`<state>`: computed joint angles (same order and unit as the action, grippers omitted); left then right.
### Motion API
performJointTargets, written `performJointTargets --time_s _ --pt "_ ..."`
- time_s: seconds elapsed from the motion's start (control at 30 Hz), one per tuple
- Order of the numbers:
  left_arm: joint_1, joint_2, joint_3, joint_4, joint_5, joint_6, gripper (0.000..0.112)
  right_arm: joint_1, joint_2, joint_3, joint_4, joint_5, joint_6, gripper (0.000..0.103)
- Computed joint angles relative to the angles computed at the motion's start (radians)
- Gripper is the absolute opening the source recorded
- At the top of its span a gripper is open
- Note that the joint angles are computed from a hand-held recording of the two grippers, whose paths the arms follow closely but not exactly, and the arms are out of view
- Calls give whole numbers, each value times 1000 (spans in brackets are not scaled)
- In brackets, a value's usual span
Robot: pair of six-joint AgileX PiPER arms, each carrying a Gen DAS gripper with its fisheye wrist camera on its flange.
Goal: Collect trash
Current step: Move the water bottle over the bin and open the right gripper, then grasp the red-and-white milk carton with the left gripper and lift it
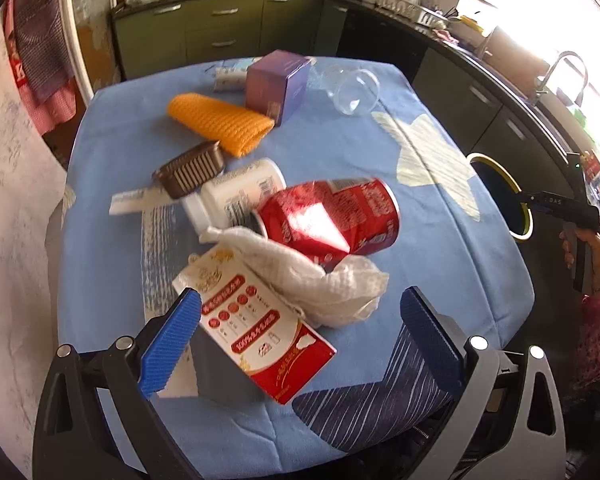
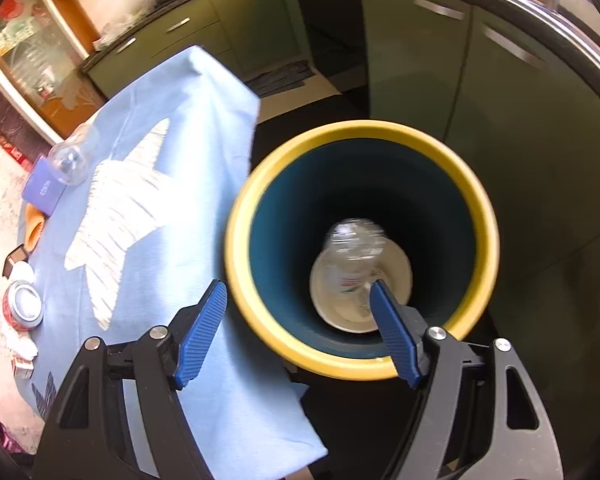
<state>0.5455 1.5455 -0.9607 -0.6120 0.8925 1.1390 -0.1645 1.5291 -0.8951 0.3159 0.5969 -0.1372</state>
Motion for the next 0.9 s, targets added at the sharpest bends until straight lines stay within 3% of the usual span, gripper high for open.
performJointTargets --time_s 0.27,0.5,0.67,0.9 --pt "-63 23 94 162 -176 -238 96 60 56 -39 90 0 -90 70" --pt "-83 96 95 230 -237 -328 84 65 66 -38 127 12 -135 70" --pt "-38 107 87 287 -236 -309 83 66 74 -45 122 20 -131 70" --pt "44 96 68 319 -336 -325 83 97 105 -80 109 27 -114 71"
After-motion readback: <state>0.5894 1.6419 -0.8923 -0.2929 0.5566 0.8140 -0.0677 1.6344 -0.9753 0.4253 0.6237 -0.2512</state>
